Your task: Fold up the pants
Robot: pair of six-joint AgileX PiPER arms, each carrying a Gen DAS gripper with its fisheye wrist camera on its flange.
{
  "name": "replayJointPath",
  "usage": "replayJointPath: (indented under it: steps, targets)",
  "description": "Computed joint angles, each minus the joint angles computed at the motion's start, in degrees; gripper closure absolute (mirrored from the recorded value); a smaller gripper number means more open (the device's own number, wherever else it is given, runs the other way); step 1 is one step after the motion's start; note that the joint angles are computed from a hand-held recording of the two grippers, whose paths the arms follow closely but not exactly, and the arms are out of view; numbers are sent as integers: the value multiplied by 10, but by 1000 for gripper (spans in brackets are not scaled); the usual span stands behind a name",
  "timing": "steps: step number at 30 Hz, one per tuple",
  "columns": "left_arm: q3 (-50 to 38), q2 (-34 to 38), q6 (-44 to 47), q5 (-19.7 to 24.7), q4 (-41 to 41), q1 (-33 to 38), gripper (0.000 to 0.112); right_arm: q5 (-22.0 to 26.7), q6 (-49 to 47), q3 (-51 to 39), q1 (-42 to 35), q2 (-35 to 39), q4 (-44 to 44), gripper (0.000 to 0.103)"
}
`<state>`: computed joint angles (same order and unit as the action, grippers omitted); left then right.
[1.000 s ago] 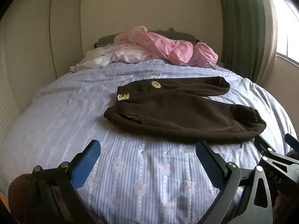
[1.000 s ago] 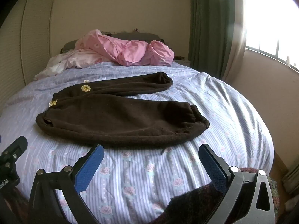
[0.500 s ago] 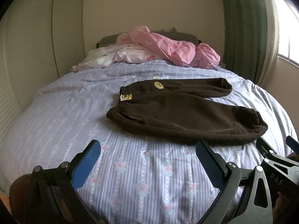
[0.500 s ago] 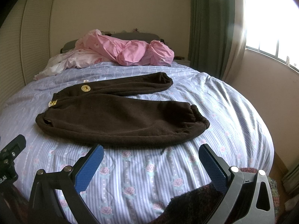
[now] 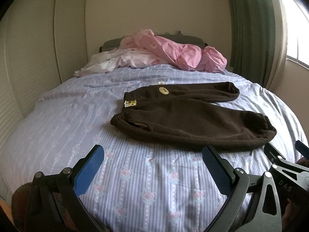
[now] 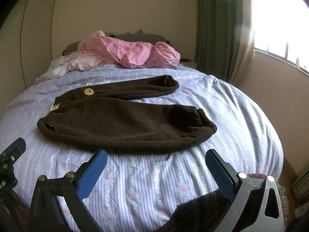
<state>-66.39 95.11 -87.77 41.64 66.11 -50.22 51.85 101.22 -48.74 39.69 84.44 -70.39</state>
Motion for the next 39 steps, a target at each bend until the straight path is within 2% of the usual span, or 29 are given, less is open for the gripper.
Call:
replayJointPath:
  steps: [39]
  targets:
    - [-4, -2, 4, 7, 0, -3, 9, 1, -1, -1, 1, 0, 1, 0]
